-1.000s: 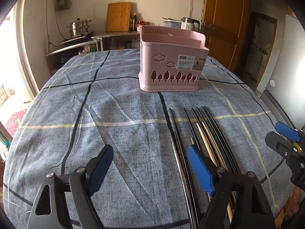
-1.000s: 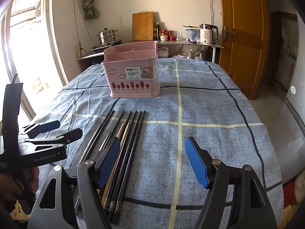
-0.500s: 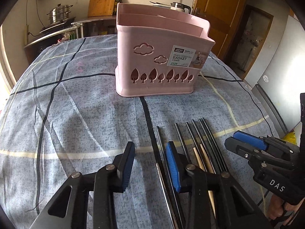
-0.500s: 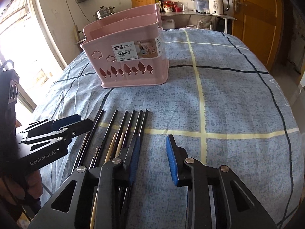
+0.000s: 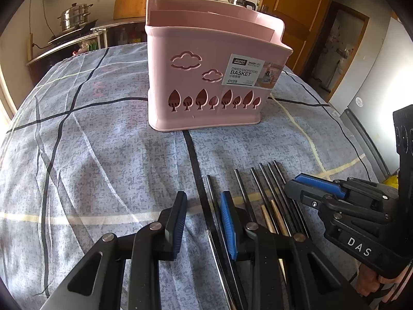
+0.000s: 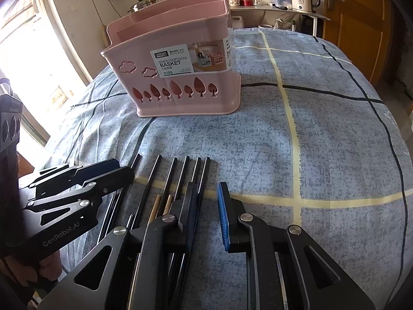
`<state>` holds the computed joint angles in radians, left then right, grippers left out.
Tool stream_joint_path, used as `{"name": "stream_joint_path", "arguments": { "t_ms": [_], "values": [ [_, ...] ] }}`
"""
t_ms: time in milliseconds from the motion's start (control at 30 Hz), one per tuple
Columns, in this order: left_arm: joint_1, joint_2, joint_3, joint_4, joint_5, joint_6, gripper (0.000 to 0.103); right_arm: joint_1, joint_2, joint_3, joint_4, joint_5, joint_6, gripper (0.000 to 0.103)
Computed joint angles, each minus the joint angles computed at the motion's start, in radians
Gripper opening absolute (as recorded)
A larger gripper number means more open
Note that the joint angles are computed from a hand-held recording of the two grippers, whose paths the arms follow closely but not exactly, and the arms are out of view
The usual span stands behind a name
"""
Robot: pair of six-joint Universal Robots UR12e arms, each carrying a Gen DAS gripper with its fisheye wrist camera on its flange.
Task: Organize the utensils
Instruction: 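Grasp a black chopstick with the right tool while the left tool grasps a metal chopstick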
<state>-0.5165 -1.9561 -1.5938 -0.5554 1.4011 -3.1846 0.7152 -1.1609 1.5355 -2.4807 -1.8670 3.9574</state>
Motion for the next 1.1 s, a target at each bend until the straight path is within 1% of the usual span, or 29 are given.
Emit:
{"name": "stream_joint_path", "arguments": {
  "t_ms": [100,167,200,233,300,367,433,533,600,633,700,767,867,1033,1100],
  "values": [
    [-0.005,-0.002,0.005,-0.008,0.017,0.007,0.026,0.000,0.003,-0.008,0.015,-0.005,-0.007,0.014],
    [-0.008,-0.004,0.009,-0.014,0.027,0.008,0.022,0.000,0.002,-0.010,0.028,-0.007,-0.008,0.008],
    [-0.008,-0.005,0.012,-0.018,0.030,0.007,0.018,-0.001,0.001,-0.008,0.029,-0.005,-0.005,0.007],
    [-0.009,-0.006,0.016,-0.024,0.033,0.007,0.015,-0.002,-0.003,-0.004,0.028,-0.002,0.000,0.007],
    [-0.008,-0.008,0.022,-0.037,0.027,0.005,0.013,-0.002,-0.009,0.004,0.030,-0.002,0.006,0.007],
    [-0.009,-0.009,0.027,-0.050,0.031,0.010,0.012,-0.004,-0.012,0.008,0.030,0.001,0.010,0.007],
    [-0.015,-0.012,0.038,-0.072,0.050,0.026,0.012,-0.008,-0.013,0.004,0.046,0.013,0.013,0.007],
    [-0.028,-0.018,0.056,-0.104,0.084,0.067,0.012,-0.009,-0.005,-0.020,0.094,0.014,-0.004,0.007],
    [-0.033,-0.023,0.068,-0.120,0.097,0.075,0.011,-0.008,-0.001,-0.027,0.108,0.011,-0.010,0.007],
    [-0.031,-0.025,0.073,-0.126,0.086,0.066,0.007,-0.008,-0.001,-0.028,0.108,0.013,-0.011,0.007],
    [-0.020,-0.029,0.084,-0.146,0.037,0.032,0.006,-0.011,-0.003,-0.023,0.096,0.020,-0.009,0.006],
    [-0.012,-0.029,0.090,-0.145,0.010,0.002,0.005,-0.012,-0.008,-0.016,0.088,0.026,-0.005,0.006],
    [-0.002,-0.016,0.083,-0.110,-0.037,-0.029,0.004,-0.010,-0.018,-0.006,0.068,0.017,-0.008,0.006],
    [0.012,0.012,0.080,-0.058,-0.097,-0.055,0.004,-0.004,-0.037,0.000,0.035,-0.011,-0.008,0.006],
    [0.016,0.026,0.080,-0.032,-0.101,-0.049,0.004,0.001,-0.044,-0.003,0.019,-0.031,-0.015,0.005]
  ]
}}
